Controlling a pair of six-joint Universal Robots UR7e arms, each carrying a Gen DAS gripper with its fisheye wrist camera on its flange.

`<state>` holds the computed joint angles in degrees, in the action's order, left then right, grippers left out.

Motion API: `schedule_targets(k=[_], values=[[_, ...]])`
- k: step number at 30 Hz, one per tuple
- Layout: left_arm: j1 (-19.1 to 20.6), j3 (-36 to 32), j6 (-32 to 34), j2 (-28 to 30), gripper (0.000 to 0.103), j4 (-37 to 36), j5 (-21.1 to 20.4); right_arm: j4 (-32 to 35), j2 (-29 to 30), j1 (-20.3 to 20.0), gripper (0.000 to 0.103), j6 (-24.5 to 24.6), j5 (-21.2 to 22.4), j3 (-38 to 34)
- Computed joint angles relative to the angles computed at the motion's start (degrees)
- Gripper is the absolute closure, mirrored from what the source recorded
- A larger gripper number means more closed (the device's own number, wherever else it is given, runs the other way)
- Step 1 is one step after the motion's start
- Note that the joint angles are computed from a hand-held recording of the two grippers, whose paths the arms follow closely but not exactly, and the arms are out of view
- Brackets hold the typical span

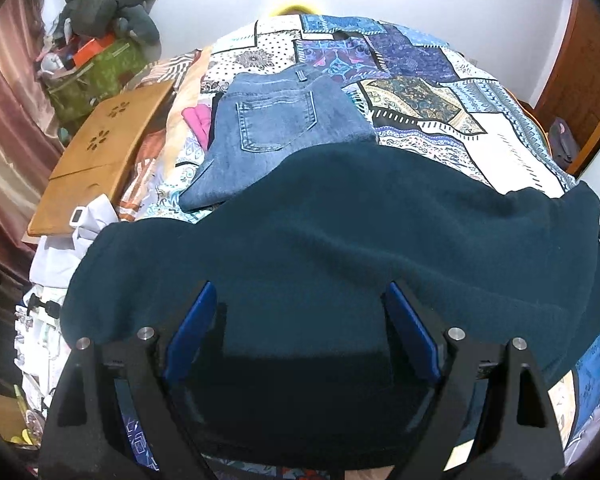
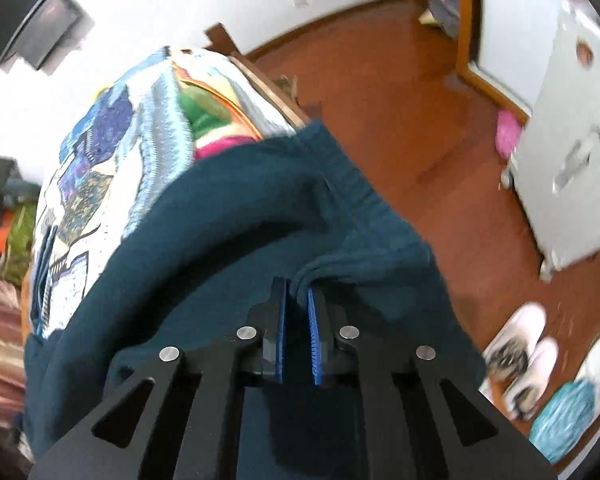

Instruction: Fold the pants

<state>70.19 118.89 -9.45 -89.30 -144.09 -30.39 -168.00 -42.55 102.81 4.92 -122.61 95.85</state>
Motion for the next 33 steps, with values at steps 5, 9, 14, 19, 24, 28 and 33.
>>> schedule_targets(k=[5,9,14,19,24,28,33], values=[[-1.13,0.83,0.73,-1.0,0.016,-1.17,0.49,-5.18,-4.85,2.06,0.096,-2.98,1.84,2.63],[-1.89,1.28,1.01,-2.2,0.016,-2.12,-0.38,-8.81,-8.24,4.08,0.097,-4.92,2.2,4.05],[-2.68,2.07,0.71,-3.48,0.016,-2.94,-1.0,-10.4,-9.52,4.84,0.097,-7.14,-1.13,7.02],[-2.85,3.08,-0.25,-4.65,0.016,-2.05,-1.02,-9.4,-8.57,2.42,0.097,-4.67,-4.4,10.23],[-2.71,3.87,-1.08,-5.99,0.016,-1.09,-0.01,-7.51,-8.44,-0.57,0.097,-2.16,-5.38,14.0],[-2.29,4.19,-2.17,-7.19,0.016,-0.92,0.17,-7.2,-6.99,-0.6,0.094,-3.42,-8.38,14.59],[-1.96,4.82,-1.43,-8.82,0.016,-2.67,1.8,-2.48,-5.39,2.1,0.069,-4.92,-16.77,11.11]])
